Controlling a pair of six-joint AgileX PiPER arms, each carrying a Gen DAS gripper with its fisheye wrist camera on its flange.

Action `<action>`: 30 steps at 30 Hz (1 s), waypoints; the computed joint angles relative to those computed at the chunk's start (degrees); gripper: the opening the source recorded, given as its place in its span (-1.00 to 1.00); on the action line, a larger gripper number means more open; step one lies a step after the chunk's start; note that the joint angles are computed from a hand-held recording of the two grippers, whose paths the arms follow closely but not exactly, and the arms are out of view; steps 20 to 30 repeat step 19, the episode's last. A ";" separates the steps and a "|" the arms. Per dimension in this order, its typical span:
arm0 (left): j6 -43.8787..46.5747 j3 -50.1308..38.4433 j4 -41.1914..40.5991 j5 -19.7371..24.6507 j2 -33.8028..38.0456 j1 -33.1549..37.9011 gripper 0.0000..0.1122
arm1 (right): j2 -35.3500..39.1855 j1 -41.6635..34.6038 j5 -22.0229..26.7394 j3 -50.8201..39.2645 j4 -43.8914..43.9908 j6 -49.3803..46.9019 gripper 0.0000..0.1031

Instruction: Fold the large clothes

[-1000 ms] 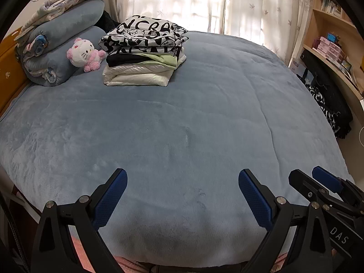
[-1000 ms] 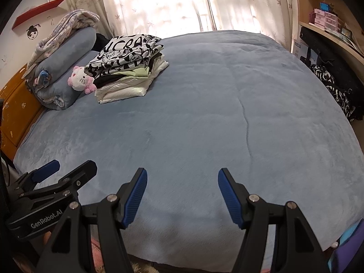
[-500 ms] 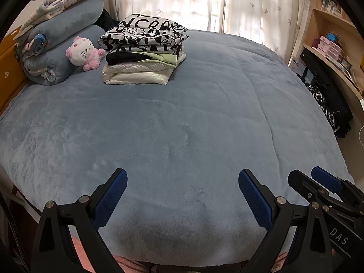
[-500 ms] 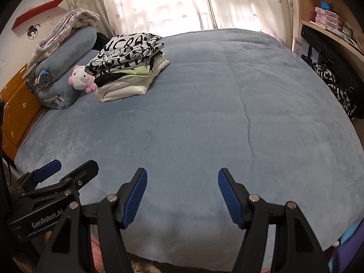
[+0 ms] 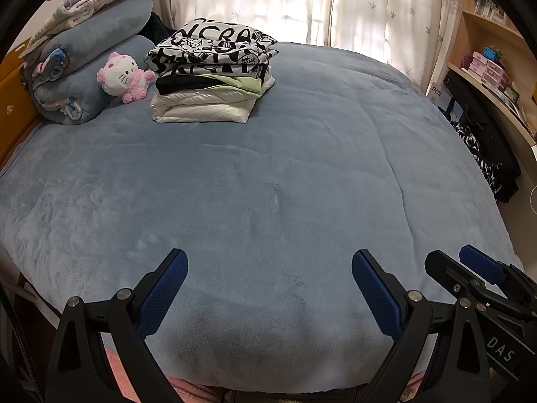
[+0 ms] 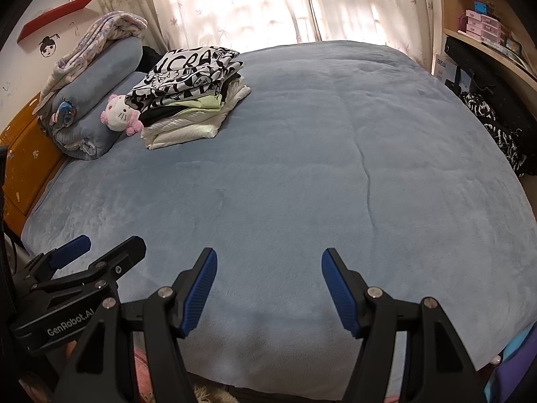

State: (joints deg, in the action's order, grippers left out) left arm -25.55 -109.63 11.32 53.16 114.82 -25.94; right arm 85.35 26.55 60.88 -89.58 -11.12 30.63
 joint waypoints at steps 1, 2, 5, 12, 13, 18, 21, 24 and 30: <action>-0.03 0.24 0.04 -0.14 -0.07 0.01 0.74 | 0.01 0.11 0.02 0.01 -0.10 0.13 0.26; -0.11 0.01 0.06 0.02 0.01 -0.08 0.74 | 0.20 0.03 0.12 -0.27 0.00 0.04 0.26; -0.25 0.26 0.22 -0.13 -0.12 -0.15 0.74 | 0.41 0.36 0.11 -0.22 -0.10 0.26 0.26; 0.30 0.12 0.66 -0.26 0.02 -0.15 0.74 | 0.69 0.25 0.22 -0.37 0.07 0.15 0.26; 0.49 -0.42 0.60 0.02 0.30 -0.12 0.74 | 0.74 0.40 0.27 -0.34 -0.02 0.31 0.26; 0.89 -0.95 -0.10 0.53 0.63 0.31 0.74 | 1.07 -0.08 0.40 -0.59 0.56 -0.38 0.26; 1.28 -1.52 -0.46 0.82 0.96 0.53 0.74 | 1.18 0.00 0.41 -0.58 0.54 -0.30 0.26; 1.28 -1.52 -0.46 0.82 0.96 0.53 0.74 | 1.18 0.00 0.41 -0.58 0.54 -0.30 0.26; 1.28 -1.52 -0.46 0.82 0.96 0.53 0.74 | 1.18 0.00 0.41 -0.58 0.54 -0.30 0.26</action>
